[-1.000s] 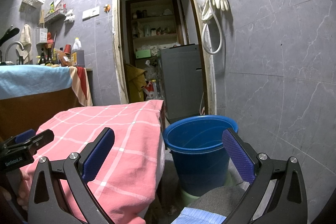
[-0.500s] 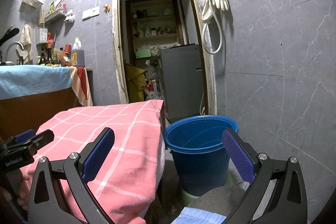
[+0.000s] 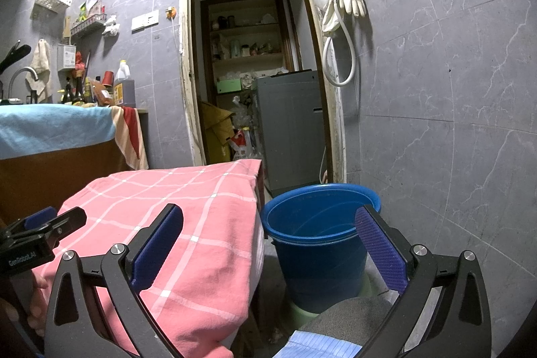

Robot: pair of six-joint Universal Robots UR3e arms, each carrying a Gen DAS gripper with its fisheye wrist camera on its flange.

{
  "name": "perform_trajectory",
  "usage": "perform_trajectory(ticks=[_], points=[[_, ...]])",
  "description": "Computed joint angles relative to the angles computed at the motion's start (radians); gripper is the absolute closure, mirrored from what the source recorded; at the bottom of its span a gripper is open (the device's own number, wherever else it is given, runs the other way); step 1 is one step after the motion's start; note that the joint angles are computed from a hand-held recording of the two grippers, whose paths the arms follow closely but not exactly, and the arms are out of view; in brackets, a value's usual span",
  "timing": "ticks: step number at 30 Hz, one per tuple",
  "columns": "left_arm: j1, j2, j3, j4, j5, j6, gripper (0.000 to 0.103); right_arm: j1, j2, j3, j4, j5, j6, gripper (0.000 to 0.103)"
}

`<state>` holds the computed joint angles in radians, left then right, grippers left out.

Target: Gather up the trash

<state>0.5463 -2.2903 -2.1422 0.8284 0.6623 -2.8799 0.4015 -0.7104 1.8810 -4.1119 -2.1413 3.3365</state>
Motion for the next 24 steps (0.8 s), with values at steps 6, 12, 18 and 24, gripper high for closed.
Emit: perform_trajectory(ticks=[6,12,18,24], points=[[0.001,0.000,-0.001,-0.001,-0.001,0.004,0.002,0.001,0.000,-0.002,0.002,-0.002,0.001,0.000],[-0.002,0.003,-0.004,0.001,0.011,0.000,0.002,0.003,0.000,-0.004,0.005,-0.004,0.002,0.000],[-0.003,-0.001,-0.017,0.029,0.054,-0.008,0.002,0.004,-0.001,-0.003,0.008,-0.004,0.004,0.000],[0.017,0.000,-0.024,0.008,0.036,0.019,0.002,0.007,-0.001,-0.006,0.010,-0.007,0.005,0.000]])
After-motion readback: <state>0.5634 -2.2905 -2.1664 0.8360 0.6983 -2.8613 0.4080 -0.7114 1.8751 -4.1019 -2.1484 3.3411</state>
